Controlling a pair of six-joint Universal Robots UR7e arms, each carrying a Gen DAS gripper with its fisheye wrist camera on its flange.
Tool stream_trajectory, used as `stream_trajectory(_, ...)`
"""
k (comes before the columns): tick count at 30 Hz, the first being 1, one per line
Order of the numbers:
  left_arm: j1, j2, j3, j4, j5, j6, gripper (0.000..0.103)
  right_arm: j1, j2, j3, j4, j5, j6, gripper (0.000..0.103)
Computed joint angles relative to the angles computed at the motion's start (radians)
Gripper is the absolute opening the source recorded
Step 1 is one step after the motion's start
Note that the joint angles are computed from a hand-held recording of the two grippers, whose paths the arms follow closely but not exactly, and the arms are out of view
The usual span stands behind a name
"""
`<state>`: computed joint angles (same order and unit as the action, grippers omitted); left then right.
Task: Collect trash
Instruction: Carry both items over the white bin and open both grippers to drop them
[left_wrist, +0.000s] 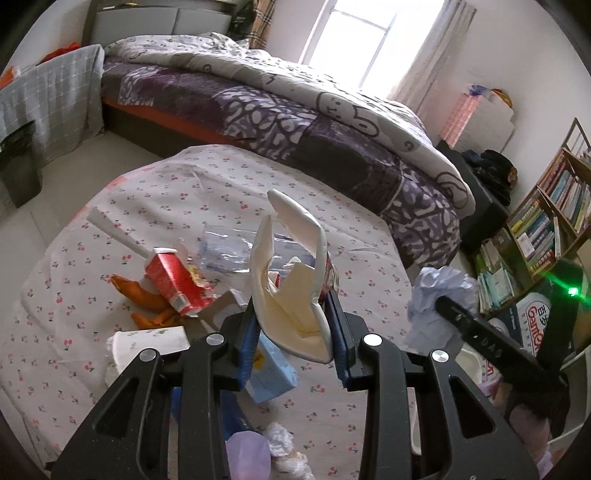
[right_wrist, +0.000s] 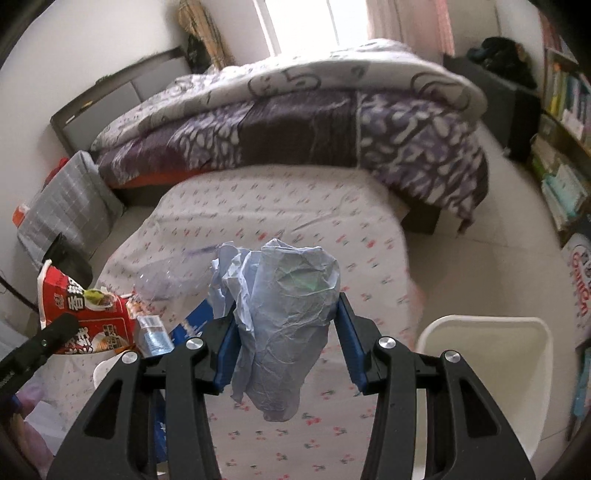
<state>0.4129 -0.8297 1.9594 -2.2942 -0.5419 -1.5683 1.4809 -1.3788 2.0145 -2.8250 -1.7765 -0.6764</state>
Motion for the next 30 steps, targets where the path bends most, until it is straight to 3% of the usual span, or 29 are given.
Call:
stream_trajectory(11,0.006,0.112,-0.083,-0.121,-0.031,0.156,0.033,-0.059,-0.072,-0.015,-0.040,0.008,-0.052,0.048)
stream_trajectory(25,0.018,0.281,-0.246,-0.275,-0.092,0.364,0.033,-0.148,-0.146,0.030,-0.228,-0.009,-0.274,0.048)
stream_trajectory(30,0.016,0.337,-0.314,-0.278,-0.116,0.419,0.033,-0.185,-0.171,0.021,-0.219,0.008,-0.289,0.053)
